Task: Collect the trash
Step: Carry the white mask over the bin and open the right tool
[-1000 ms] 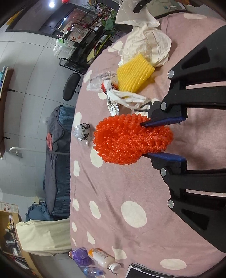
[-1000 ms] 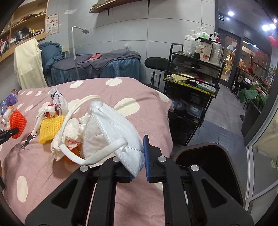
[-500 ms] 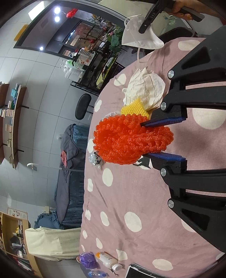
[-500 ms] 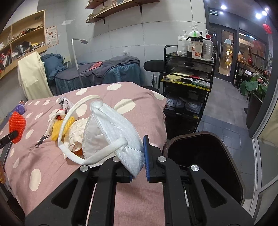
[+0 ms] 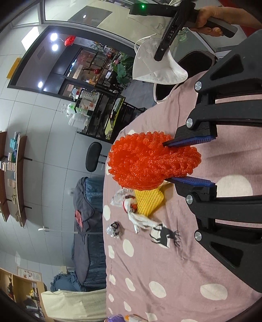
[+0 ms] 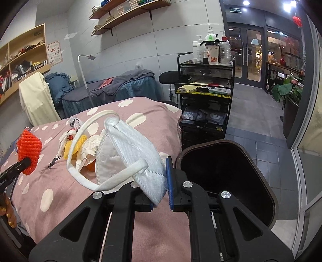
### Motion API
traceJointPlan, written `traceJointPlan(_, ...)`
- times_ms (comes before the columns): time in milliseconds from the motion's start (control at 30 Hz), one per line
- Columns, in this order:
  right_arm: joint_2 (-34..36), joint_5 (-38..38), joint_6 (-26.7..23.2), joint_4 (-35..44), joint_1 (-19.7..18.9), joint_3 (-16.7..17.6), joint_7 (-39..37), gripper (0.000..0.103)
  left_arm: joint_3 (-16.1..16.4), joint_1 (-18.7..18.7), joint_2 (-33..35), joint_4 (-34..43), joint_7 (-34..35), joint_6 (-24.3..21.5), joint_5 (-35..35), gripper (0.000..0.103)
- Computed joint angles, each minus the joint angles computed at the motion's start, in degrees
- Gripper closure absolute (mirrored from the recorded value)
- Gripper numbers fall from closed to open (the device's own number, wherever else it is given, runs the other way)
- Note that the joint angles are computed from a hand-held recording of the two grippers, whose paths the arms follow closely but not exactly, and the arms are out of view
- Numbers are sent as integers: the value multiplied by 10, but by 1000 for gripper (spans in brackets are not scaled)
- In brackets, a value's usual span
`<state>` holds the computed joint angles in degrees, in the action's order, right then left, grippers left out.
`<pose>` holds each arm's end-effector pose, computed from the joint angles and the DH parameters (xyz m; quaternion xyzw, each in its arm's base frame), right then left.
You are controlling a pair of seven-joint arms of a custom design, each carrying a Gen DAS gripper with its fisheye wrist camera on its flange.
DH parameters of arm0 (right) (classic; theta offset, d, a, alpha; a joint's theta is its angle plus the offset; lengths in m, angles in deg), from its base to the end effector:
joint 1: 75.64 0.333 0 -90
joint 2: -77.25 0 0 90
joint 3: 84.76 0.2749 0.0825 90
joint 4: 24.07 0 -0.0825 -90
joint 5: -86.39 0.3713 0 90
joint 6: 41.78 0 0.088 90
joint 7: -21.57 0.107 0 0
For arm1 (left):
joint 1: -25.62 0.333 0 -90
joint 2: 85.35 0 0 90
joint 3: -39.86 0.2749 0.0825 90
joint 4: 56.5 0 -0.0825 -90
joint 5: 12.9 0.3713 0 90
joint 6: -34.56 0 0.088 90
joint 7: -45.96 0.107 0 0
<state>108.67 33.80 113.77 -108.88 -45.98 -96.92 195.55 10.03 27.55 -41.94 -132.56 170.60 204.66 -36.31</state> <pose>0.6606 0.2686 0.3985 -0.5051 0.7317 -0.3203 0.3270 0.7154 -0.2136 0.3989 -0.4753 0.7268 -0.4696 0.1593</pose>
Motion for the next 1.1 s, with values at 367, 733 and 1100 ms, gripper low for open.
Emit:
traceJointPlan(367, -61, -60, -15, -90, -7, 6, 78, 92, -44, -6, 5, -2, 55, -25, -27, 76)
traceJointPlan(733, -88, -48, -26, -157, -61, 34, 108, 92, -19, -62, 24, 43, 79, -85, -39, 76)
traceJointPlan(1100, -31, 104, -13, -151, -108, 37, 11, 92, 10, -120, 56, 116, 88, -148, -30, 76)
